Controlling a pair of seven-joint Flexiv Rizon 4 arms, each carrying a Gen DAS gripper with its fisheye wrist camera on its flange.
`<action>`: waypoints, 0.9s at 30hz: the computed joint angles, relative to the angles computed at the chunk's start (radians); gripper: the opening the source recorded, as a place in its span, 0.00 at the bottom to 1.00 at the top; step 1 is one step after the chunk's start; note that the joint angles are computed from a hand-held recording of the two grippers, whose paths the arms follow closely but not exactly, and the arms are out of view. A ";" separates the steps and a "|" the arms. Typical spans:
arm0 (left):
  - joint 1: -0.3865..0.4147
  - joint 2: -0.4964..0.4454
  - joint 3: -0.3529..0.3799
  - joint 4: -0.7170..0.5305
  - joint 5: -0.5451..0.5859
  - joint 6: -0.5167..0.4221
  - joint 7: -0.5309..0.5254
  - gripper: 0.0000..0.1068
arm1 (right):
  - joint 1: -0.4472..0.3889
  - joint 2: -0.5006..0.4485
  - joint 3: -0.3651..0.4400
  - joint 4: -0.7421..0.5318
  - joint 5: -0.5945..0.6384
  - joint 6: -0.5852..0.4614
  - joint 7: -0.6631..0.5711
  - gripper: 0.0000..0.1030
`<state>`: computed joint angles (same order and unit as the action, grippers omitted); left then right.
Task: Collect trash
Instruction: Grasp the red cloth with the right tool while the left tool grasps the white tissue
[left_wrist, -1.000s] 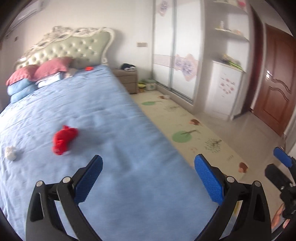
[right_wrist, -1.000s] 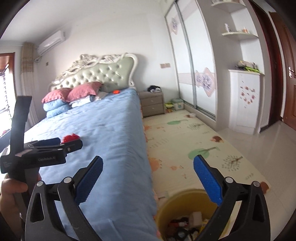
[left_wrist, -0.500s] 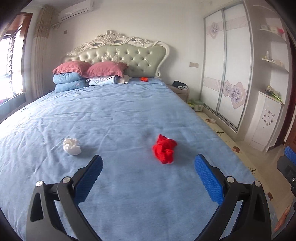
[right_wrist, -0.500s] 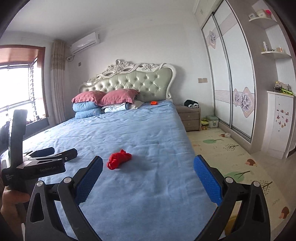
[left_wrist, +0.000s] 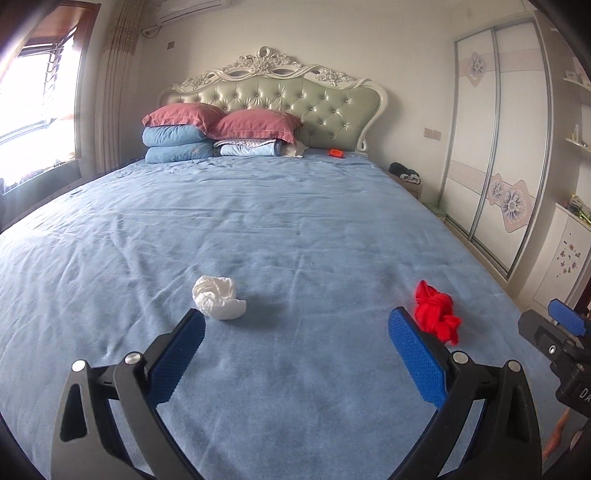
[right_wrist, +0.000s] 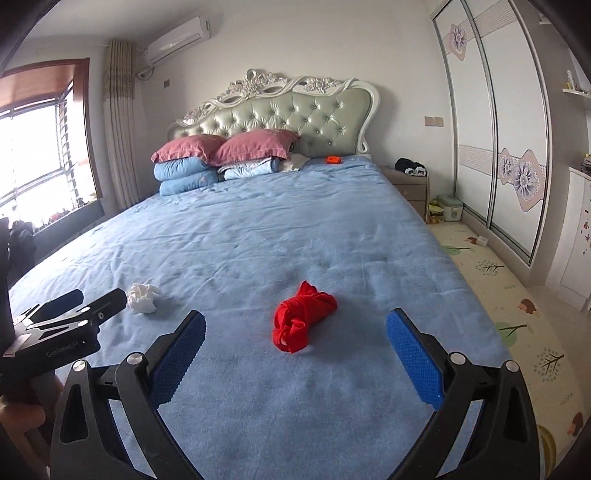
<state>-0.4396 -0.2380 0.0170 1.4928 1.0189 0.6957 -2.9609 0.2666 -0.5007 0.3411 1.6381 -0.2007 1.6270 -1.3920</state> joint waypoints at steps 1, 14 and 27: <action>0.009 0.000 0.005 0.003 0.000 0.013 0.002 0.93 | 0.030 -0.008 -0.035 -0.012 -0.026 -0.011 0.029 0.92; 0.116 -0.047 0.068 0.055 -0.145 0.195 0.052 0.93 | 0.144 -0.223 -0.110 -0.411 0.035 -0.511 0.054 0.77; 0.157 -0.070 0.106 0.075 -0.266 0.220 0.078 0.93 | 0.159 -0.240 -0.035 -0.491 0.170 -0.533 -0.179 0.42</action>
<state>-0.2830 -0.3078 0.1228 1.5683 0.7532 0.9157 -2.8834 0.4258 -0.7408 0.3065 1.1475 -0.0306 1.0939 -1.5711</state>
